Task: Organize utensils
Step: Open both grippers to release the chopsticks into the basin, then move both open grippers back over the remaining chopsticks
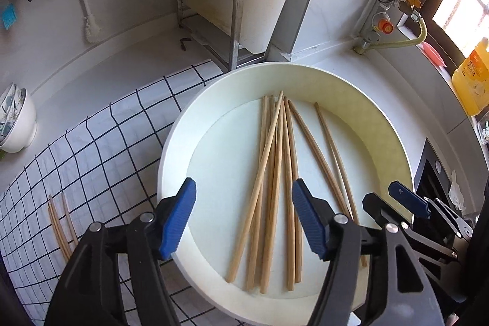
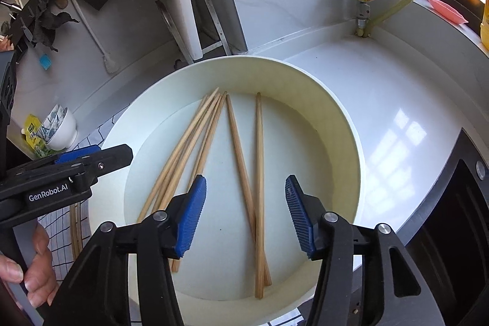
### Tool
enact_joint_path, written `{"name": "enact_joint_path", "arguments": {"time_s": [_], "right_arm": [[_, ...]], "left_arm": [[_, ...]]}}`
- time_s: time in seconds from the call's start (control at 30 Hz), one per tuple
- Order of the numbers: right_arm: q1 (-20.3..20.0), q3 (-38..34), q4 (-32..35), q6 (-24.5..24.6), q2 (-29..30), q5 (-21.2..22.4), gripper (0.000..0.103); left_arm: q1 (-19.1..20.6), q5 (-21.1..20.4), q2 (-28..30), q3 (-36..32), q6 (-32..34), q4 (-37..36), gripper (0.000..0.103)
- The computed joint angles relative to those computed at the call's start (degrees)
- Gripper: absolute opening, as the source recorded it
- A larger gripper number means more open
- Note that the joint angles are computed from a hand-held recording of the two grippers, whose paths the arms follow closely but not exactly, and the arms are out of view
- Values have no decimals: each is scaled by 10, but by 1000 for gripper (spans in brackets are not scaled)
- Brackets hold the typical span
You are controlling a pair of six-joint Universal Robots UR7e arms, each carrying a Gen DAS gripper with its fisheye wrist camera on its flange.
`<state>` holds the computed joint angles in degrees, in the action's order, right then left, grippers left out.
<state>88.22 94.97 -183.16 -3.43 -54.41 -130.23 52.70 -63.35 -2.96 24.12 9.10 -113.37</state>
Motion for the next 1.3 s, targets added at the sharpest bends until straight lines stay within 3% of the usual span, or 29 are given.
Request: {"name": "enact_joint_path", "arguments": {"time_s": [0.2, 0.67, 0.9, 1.0, 1.3], "right_arm": [[19, 8, -2, -3, 0, -9, 59], [69, -15, 1, -34, 27, -42, 67], [91, -44, 30, -43, 53, -38, 69], [99, -61, 45, -46, 68, -32, 76], [117, -128, 115, -54, 123, -22, 77]], "left_arm": [[-1, 10, -58, 91, 12, -69, 75], [11, 22, -151, 212, 26, -159, 83], [25, 49, -187, 255, 28, -197, 90], [33, 63, -204, 276, 31, -219, 92], [66, 100, -246, 315, 13, -231, 94]]}}
